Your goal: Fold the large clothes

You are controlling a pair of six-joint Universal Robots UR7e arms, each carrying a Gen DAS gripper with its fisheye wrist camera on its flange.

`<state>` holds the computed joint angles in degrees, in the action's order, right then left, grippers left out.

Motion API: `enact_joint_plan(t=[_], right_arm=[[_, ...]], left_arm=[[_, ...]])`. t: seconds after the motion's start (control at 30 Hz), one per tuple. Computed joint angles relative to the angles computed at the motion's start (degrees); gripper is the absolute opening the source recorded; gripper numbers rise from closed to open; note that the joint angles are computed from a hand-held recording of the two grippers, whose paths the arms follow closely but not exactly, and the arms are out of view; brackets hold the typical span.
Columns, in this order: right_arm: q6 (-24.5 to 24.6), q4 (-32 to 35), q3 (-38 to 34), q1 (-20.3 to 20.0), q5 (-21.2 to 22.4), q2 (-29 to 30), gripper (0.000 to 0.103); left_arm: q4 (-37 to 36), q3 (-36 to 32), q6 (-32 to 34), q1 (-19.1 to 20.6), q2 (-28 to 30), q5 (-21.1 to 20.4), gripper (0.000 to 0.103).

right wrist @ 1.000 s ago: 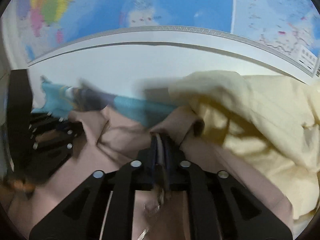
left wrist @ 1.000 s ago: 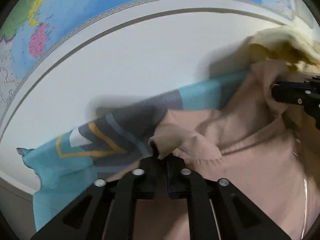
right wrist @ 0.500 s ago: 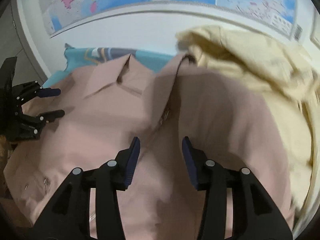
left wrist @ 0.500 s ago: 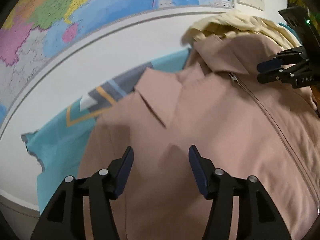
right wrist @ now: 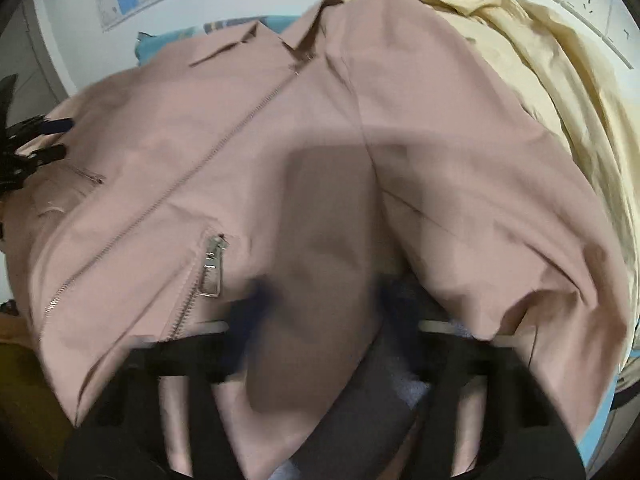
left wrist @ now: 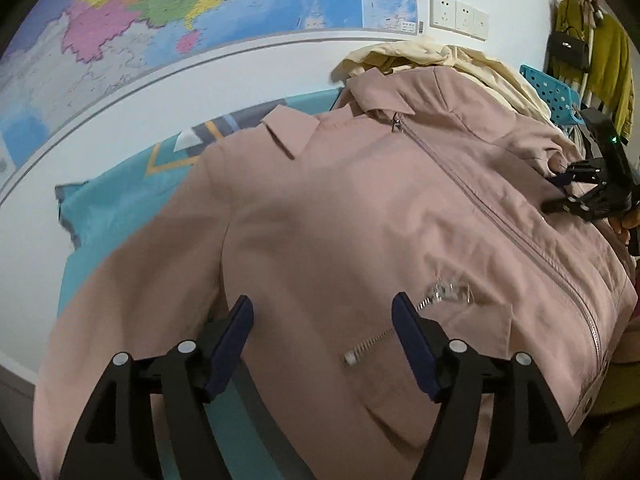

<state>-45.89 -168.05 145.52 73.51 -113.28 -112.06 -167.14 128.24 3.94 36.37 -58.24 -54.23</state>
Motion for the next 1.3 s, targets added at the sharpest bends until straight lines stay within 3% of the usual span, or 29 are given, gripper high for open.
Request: enact_joint_plan(t=[0.03, 0.1, 0.17, 0.3, 0.33, 0.43, 0.47, 0.5, 0.57, 0.63, 0.73, 0.83, 0.87, 0.93, 1.0, 1.03, 1.07, 1.17, 1.23, 1.3], right_arm=[[0.52, 0.16, -0.31, -0.16, 0.98, -0.02, 0.002], [0.63, -1.54, -0.97, 0.62, 1.61, 0.39, 0.002], [-0.21, -3.36, -1.63, 0.49, 3.62, -0.21, 0.002], [4.26, -3.58, -4.91, -1.24, 6.92, 0.83, 0.002], [6.97, -0.77, -6.11, -1.50, 6.30, 1.80, 0.002], [6.60, -1.77, -5.93, -1.61, 3.00, 3.84, 0.009], [6.61, -1.84, -5.22, -1.84, 3.38, 2.53, 0.020], [6.53, -2.07, -4.06, -2.27, 4.61, 0.16, 0.040], [5.36, -2.58, -1.89, -2.08, 6.72, -3.67, 0.065], [4.44, 2.35, -1.16, 0.18, 7.99, -6.88, 0.068], [3.88, 8.43, -1.00, 4.77, 8.36, -6.13, 0.067], [5.49, 5.75, -1.25, 10.14, 1.96, 3.49, 0.067], [5.78, 3.60, -1.46, 11.12, -0.72, 7.27, 0.065], [7.83, 2.72, -2.48, 10.95, -1.83, 11.54, 0.059], [7.00, -0.70, -2.37, 11.24, -2.08, 13.45, 0.036], [7.82, 0.40, -2.92, 11.21, -1.26, 13.33, 0.022], [8.06, -0.91, -3.13, 11.76, -2.44, 13.74, 0.004], [9.13, 0.27, -4.02, 10.76, 0.91, 13.02, 0.002], [10.12, -0.99, -4.90, 10.49, 2.34, 13.91, 0.002], [11.27, -2.11, -6.05, 10.42, 4.08, 14.79, 0.002]], left_arm=[[0.19, 0.26, -1.04, -0.37, 0.31, 1.22, 0.069], [-0.65, 0.51, -1.45, -1.09, 1.48, 4.40, 0.068], [-3.01, 0.12, -1.74, -1.62, 3.66, 8.40, 0.060], [-3.41, -3.94, -5.56, -1.18, 8.54, 15.02, 0.049], [-2.37, -5.50, -6.84, -0.90, 10.08, 17.08, 0.045], [-0.73, -7.86, -8.24, -0.57, 12.52, 20.76, 0.043], [-0.16, -7.92, -8.37, -0.64, 12.37, 20.71, 0.043], [0.15, -7.26, -8.39, -1.03, 11.51, 20.05, 0.045], [1.05, -5.48, -8.70, -1.64, 8.59, 16.31, 0.065], [1.61, -2.74, -8.34, -2.14, 4.08, 9.66, 0.070], [3.12, -0.13, -9.20, -2.83, 0.33, 6.01, 0.074], [7.27, 0.18, -11.04, -2.54, -0.58, 4.08, 0.075], [8.54, 0.08, -11.66, -2.51, -0.18, 4.29, 0.075], [9.73, -0.33, -12.84, -1.98, 0.92, 4.22, 0.075], [10.46, -1.08, -14.05, -0.73, 1.81, 3.09, 0.073], [9.68, -1.48, -14.09, 0.04, 2.32, 2.12, 0.066], [8.21, -1.76, -13.85, 0.52, 2.94, 1.92, 0.049], [6.27, -3.72, -14.88, 1.46, 5.18, 4.02, 0.016], [6.13, -5.90, -15.47, 2.66, 6.19, 4.18, 0.006], [5.44, -8.00, -15.89, 3.47, 7.34, 5.58, 0.003]])
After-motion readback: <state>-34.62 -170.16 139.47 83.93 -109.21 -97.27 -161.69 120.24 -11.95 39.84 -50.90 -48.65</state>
